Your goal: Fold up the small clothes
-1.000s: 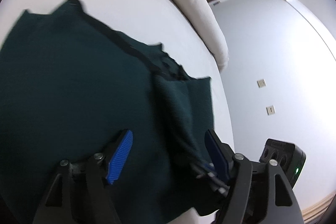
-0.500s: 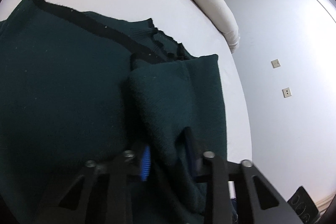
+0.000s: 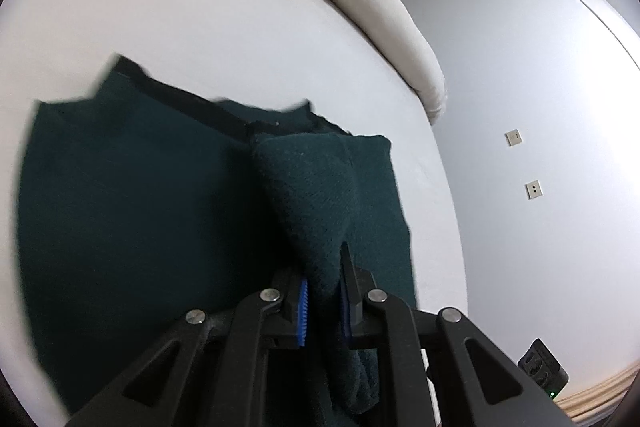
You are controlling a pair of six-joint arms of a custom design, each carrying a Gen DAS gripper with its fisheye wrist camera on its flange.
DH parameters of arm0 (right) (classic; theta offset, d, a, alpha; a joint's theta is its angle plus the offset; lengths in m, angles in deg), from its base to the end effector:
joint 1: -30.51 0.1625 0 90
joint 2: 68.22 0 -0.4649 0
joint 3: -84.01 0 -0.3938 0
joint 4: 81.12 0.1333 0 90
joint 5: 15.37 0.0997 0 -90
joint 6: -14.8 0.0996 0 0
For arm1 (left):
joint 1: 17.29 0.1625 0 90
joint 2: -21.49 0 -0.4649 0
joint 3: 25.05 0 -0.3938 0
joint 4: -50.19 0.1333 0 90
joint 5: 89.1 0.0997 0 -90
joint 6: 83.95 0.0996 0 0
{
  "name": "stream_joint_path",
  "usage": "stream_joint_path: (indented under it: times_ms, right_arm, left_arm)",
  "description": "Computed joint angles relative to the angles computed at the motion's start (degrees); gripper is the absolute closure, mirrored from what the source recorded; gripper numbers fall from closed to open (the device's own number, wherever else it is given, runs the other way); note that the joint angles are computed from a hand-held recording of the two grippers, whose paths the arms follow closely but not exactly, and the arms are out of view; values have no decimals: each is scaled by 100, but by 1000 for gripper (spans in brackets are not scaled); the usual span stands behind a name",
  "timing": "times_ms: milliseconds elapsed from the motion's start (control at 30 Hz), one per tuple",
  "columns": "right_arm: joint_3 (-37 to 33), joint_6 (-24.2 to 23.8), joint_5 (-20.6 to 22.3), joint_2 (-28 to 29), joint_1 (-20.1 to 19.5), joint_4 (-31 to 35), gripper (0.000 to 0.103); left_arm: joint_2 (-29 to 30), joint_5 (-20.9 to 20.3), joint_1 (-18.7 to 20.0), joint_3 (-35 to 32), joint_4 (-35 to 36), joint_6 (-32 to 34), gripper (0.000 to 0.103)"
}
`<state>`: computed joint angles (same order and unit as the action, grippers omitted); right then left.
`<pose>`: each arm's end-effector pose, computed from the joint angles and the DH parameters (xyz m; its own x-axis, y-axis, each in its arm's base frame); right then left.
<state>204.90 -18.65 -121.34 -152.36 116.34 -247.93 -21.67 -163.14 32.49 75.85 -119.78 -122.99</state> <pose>0.0692 -0.5073 0.3802 -0.8200 -0.2151 0.5305 -0.4750 0.7728 -0.4209 -0.3150 -0.6213 0.0966 -0.9989 -0.0247 0.0406 -0.0405 0.8900 -0.4542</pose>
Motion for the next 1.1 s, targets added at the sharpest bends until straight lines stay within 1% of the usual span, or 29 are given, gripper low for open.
stream_joint_path:
  times_ms: [33,133,200,300,333,433,467,533,600,667,733,800,833,867,900,933,967,1000,1033,1067,1100]
  right_arm:
    - [10,-65,-73,99,51,-156,52]
    - [-54,-146,-120,335,163,-304,52]
    - [-114,-286,-268,548,269,-417,52]
    - [-55,-423,-429,723,469,-588,52]
    - [-37,-524,-465,812,527,-686,52]
    - [47,-640,-544,986,700,-851,52]
    - [-23,-642,-586,1086,786,-829,52]
    - [61,-845,-752,1252,910,-1112,50]
    - [58,-834,-878,1375,1045,-1191,50]
    - [-6,-720,-882,1474,1104,-1132,50]
    - [48,-717,-970,1496,1142,-1249,50]
    - [101,-804,-1113,1605,1193,-1469,50]
    - [113,-858,-1197,1673,1200,-1537,50]
    - [181,-950,-1234,1637,1159,-1569,50]
    - [218,-1110,-1311,1696,1160,-1702,49]
    - [252,-1239,-1302,1697,1139,-1793,49]
    - [240,-1294,-1284,1733,1130,-1831,49]
    - [239,-1251,-1250,1691,1117,-1758,49]
    - [215,-1188,-1216,1669,1101,-1690,49]
    - [197,-1082,-1155,1627,1075,-1607,49]
    - [189,-924,-1064,1561,1039,-1497,49]
  left_arm:
    - [-97,51,35,64,29,31,90]
    - [-371,143,156,266,-2,-14,90]
    - [-541,209,229,372,30,52,90]
    - [-720,201,374,485,155,62,90]
    - [-747,190,418,528,136,53,90]
    - [-823,119,527,687,-44,49,90]
    - [-833,98,554,728,-100,56,90]
    - [-865,97,581,789,-160,63,90]
    - [-925,91,594,840,-229,69,90]
    - [-961,99,617,862,-234,63,90]
    - [-927,166,617,857,-199,65,90]
    - [-856,324,630,844,-94,-31,84]
    - [-896,295,637,964,-221,-77,83]
    - [-903,246,653,1077,-496,-156,82]
    - [-940,361,600,1132,-532,-237,80]
    - [-1008,645,489,1172,-410,-282,77]
    - [-1073,891,379,1208,-311,-284,77]
    - [-1176,1301,169,1290,-237,-278,75]
    - [-1242,1577,-17,1374,-291,-188,69]
    - [-1287,1726,-182,1419,-267,-86,61]
    - [-1324,1787,-301,1448,-209,-11,58]
